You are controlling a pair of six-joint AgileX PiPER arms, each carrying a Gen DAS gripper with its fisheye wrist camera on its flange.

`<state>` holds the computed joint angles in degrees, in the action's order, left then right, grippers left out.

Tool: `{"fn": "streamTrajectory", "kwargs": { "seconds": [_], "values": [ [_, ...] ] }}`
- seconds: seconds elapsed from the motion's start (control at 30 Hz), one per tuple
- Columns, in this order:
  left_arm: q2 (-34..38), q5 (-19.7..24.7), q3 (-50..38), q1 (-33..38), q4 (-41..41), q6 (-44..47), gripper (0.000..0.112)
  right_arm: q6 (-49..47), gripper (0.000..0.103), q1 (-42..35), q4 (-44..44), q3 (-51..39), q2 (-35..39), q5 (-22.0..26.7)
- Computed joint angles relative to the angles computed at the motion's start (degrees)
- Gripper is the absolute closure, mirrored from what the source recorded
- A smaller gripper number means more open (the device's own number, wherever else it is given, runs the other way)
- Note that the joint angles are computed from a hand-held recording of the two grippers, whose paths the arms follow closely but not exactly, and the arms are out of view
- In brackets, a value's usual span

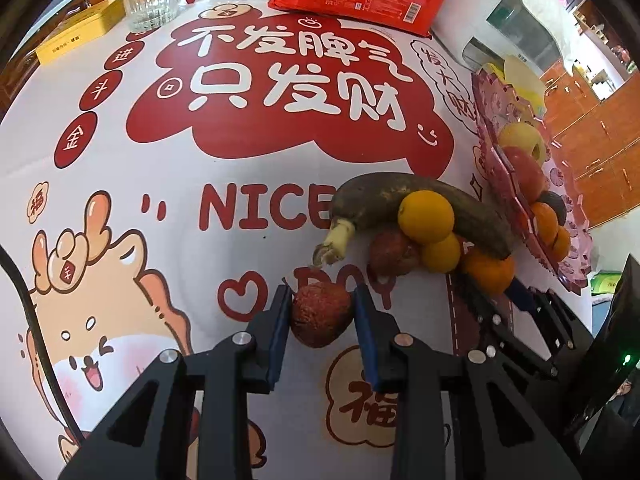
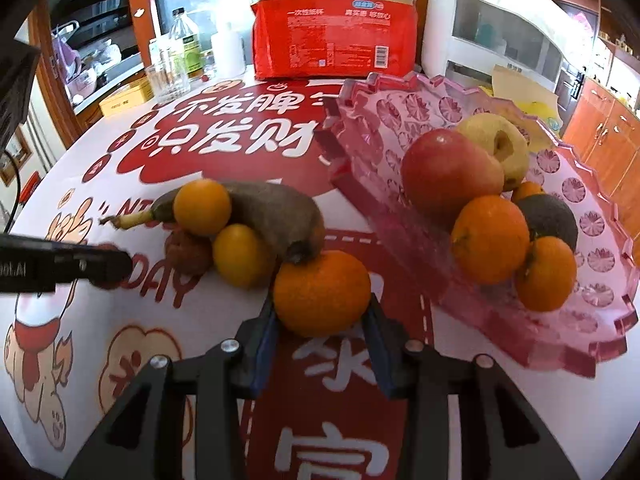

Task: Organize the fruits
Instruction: 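Grasp the red lychee with the left gripper while the right gripper grasps a mandarin orange, then carry lychee and orange over the pink bowl and open both grippers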

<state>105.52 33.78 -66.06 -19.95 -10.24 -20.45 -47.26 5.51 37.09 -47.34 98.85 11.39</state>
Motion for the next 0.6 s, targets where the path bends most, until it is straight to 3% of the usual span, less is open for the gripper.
{"fn": "streamTrajectory", "kwargs": {
  "seconds": [0.23, 0.6],
  "values": [
    [-2.93, -0.21, 1.35, -1.45, 1.89, -2.29, 0.083, -8.12, 0.063, -2.74, 5.56, 3.28, -4.25, 5.35],
    [-7.15, 1.03, 2.06, -6.16, 8.08, -11.98, 0.083, -23.39, 0.063, -9.30, 15.34, 5.74, -13.37, 19.78]
  ]
}}
